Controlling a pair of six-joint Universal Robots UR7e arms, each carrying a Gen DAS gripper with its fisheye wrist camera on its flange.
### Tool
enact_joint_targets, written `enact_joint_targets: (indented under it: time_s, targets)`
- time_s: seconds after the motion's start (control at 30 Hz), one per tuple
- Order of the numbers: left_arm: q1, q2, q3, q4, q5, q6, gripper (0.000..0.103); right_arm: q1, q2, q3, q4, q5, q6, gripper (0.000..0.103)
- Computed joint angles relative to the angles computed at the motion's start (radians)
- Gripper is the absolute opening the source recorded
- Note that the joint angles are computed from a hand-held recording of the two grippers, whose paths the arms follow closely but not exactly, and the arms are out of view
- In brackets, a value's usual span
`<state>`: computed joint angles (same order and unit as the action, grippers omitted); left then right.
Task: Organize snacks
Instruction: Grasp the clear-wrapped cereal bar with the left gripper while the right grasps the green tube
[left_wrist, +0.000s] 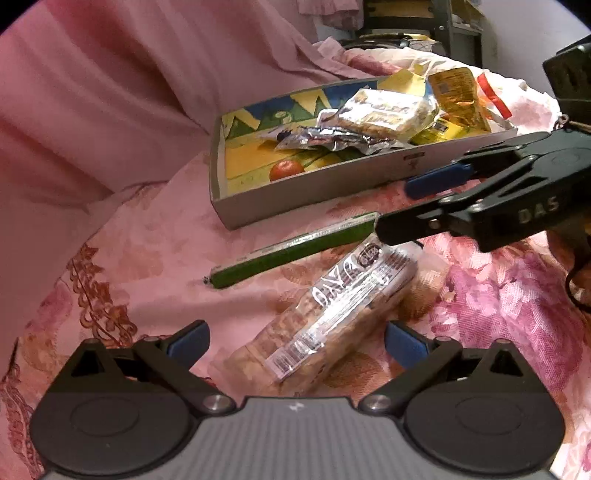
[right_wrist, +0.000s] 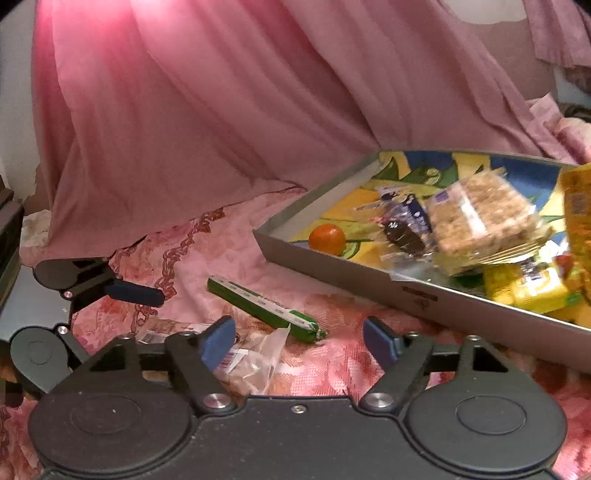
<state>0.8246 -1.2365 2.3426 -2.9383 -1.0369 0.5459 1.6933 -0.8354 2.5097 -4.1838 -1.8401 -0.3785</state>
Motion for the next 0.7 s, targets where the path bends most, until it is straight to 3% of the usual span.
enact_joint_targets:
  time_s: [0.37, 0.47, 0.53, 0.6, 0.7]
  targets:
    - [0.042, -0.038, -0.040, 0.158, -0.107, -0.032, 0.100, -0.064, -0.012, -0.018, 0.049, 0.096, 0.007, 0.062]
    - [0.047, -0.060, -0.048, 0.228, -0.139, -0.041, 0.097, -0.082, -0.043, -0.011, 0.111, 0.146, 0.015, 0.056]
    - [0.049, -0.074, -0.053, 0.272, -0.161, -0.048, 0.094, -0.076, -0.051, -0.014, 0.136, 0.145, 0.000, 0.056]
    - [0.043, -0.072, -0.057, 0.299, -0.151, -0.066, 0.080, -0.068, -0.045, -0.020, 0.135, 0.128, -0.013, 0.058]
    - [0.036, -0.061, -0.057, 0.284, -0.142, -0.086, 0.079, -0.071, -0.030, -0.026, 0.109, 0.118, -0.009, 0.059]
